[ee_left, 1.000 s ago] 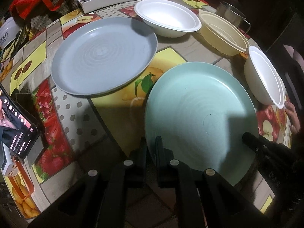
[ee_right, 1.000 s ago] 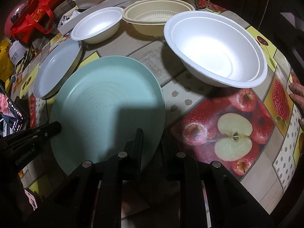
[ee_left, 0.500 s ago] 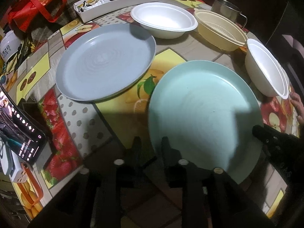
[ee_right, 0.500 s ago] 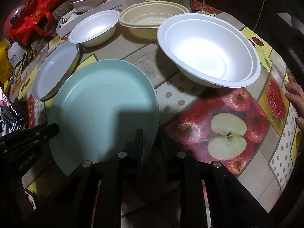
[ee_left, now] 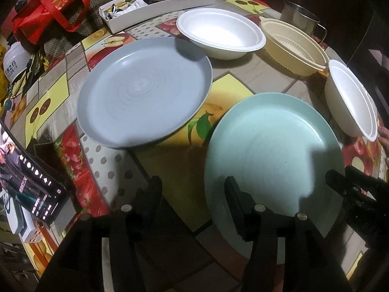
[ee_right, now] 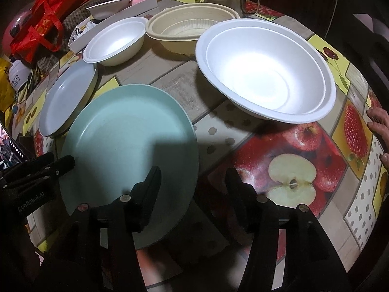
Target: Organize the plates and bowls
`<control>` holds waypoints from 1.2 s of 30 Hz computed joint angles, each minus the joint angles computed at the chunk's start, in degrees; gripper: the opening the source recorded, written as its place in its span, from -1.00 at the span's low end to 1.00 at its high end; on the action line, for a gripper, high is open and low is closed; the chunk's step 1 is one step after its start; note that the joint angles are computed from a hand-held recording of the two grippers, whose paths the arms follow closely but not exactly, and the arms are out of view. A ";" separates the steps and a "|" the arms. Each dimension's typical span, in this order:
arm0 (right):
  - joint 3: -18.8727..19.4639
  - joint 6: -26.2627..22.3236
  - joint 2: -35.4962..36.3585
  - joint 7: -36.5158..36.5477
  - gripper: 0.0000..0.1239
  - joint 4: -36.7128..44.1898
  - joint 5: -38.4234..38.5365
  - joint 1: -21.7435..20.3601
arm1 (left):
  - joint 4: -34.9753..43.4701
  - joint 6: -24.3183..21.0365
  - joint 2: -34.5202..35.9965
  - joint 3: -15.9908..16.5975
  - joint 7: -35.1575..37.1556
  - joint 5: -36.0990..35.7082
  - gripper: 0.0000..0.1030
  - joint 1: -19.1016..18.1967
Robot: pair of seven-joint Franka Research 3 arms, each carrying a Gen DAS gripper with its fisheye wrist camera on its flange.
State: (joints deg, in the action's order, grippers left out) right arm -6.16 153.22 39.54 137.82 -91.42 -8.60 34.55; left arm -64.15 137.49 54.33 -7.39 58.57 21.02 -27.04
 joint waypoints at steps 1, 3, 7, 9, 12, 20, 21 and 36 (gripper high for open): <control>-0.01 -0.07 0.25 -0.08 -0.11 0.35 0.01 -0.06 | 1.09 -0.29 0.64 -0.21 0.49 -0.20 0.04 0.08; -0.16 -0.58 0.66 -0.25 -0.11 1.06 -0.13 -0.10 | 1.89 -0.48 1.13 -0.37 1.06 -0.50 0.04 0.10; -0.50 -1.48 1.39 -0.52 -0.12 2.45 -0.68 0.04 | 5.54 -2.00 3.38 -0.96 2.61 -1.83 0.04 0.21; -0.32 -1.83 1.73 -0.74 -0.12 2.99 -0.62 -0.16 | 6.04 -2.01 3.79 -1.07 2.92 -2.55 0.03 0.26; 0.05 -2.43 2.27 -1.34 -0.21 3.83 -0.44 -0.42 | 6.85 -2.26 4.30 -1.01 3.35 -3.11 -0.18 0.12; 0.69 -2.31 2.94 -2.74 -0.45 4.66 0.50 -0.66 | 4.41 -0.66 2.97 -1.52 3.63 -4.61 -0.65 0.40; 0.96 -2.22 3.00 -3.10 -0.50 4.74 0.77 -0.83 | 4.39 -0.64 2.95 -1.45 3.62 -4.55 -0.68 0.39; -0.59 1.36 0.44 0.20 -0.19 0.24 1.07 -0.79 | 4.99 -1.43 3.29 -1.09 2.60 -3.92 -0.77 -0.13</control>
State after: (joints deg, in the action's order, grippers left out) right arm -6.75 154.58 39.98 138.02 -91.18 -7.53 33.76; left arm -59.16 136.05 57.62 -8.48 61.17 17.10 -27.17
